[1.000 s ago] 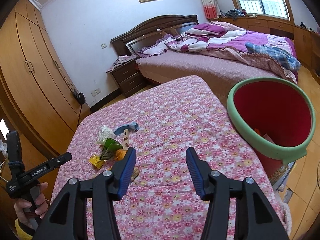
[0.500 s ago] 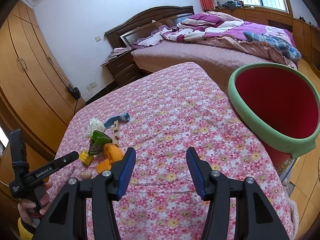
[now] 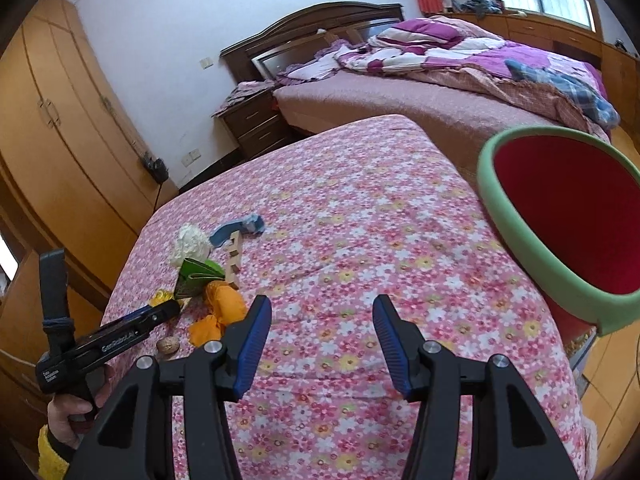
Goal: Collect trash
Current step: 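Grasp the yellow box with the left tool while the right tool grasps the orange peel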
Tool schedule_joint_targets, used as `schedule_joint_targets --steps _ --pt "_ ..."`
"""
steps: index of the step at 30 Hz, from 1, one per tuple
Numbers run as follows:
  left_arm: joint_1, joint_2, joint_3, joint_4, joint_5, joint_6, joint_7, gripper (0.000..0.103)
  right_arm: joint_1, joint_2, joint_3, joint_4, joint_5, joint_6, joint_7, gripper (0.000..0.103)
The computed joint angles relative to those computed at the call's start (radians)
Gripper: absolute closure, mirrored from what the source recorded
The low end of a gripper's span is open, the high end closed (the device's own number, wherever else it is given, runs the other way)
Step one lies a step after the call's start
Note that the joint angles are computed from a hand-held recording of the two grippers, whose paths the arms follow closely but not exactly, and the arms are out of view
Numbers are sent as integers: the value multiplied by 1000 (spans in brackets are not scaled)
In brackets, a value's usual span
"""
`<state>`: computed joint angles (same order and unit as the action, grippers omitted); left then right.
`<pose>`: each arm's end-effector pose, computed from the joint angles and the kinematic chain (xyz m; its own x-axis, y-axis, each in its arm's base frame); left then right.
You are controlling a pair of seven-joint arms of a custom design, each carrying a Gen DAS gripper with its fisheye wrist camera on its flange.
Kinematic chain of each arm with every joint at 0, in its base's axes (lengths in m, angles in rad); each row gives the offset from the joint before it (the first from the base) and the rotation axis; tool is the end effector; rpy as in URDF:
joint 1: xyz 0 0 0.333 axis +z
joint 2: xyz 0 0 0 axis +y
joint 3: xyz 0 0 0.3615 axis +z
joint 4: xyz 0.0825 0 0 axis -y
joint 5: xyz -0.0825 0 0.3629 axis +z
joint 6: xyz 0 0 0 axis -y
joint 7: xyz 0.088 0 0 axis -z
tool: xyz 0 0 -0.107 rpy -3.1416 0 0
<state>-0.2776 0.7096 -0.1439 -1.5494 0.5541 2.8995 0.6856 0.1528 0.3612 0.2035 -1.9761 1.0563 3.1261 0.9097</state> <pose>0.6922 -0.3142 0.3534 -0.0347 -0.9778 0.2069 -0.8005 -0.0968 -0.5915 0.6208 0.1366 0.4039 0.0600 -0.9345 -0.3509 -0.7520 0.1889 -0.6315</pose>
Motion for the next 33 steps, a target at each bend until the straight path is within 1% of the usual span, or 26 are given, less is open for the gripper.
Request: schedule_joint_targets --steps 3,4,6,7,8,9,11,13,16,17,18,20,21,23,25,26,27,28,30,31,32,33 --pt "-2 -19 18 -40 10 56 -33 59 10 15 -1 21 -18 -10 -7 47" --pt "-11 -31 37 -60 21 89 -56 59 25 23 -16 29 -42 -20 10 47" --pt "-30 -53 75 -88 43 123 -101 59 19 38 -4 50 -48 -41 3 47" --pt "-36 -63 89 -102 54 137 -121 59 24 45 -6 58 -58 -50 5 47" --pt "-53 -79 119 -123 71 159 -157 59 35 55 -14 69 -74 -58 15 47" --pt "-62 -87 137 -134 83 168 -181 59 47 65 -24 80 -94 -69 31 47" --pt "-76 -105 167 -153 107 181 -229 59 50 79 -21 97 -109 -86 37 47" --pt "-63 -113 163 -160 120 179 -247 59 64 99 -27 118 -134 -99 56 47" --pt "-74 -125 194 -177 152 200 -302 59 76 125 -28 146 -157 -113 83 47" --pt "-78 -127 205 -182 161 208 -321 59 82 135 -29 157 -169 -118 89 49" --pt "-73 -127 202 -185 167 212 -330 59 93 144 -39 167 -189 -126 104 51" --pt "-62 -126 191 -187 173 219 -338 59 104 159 -54 183 -222 -152 132 65" --pt "-60 -127 189 -190 175 222 -344 59 104 166 -51 188 -229 -154 136 67" --pt "-57 -133 186 -203 178 233 -356 59 97 166 -34 181 -230 -135 121 74" --pt "-70 -143 200 -217 187 245 -377 59 91 158 -16 167 -224 -109 101 81" --pt "-79 -152 212 -230 196 255 -387 59 89 151 -7 157 -219 -91 88 83" --pt "-87 -157 221 -237 203 261 -396 59 81 141 8 144 -208 -70 72 84" --pt "-93 -160 226 -241 207 265 -403 59 63 133 35 133 -186 -53 47 84" --pt "-117 -174 253 -258 222 285 -429 59 8 112 108 112 -113 -24 -21 85" --pt "-125 -178 260 -262 227 290 -438 59 -10 103 131 104 -79 -12 -50 85" --pt "-129 -185 261 -268 230 295 -444 59 -26 94 152 97 -45 -1 -80 85" --pt "-124 -189 252 -270 229 296 -442 59 -54 79 188 85 8 18 -128 85"
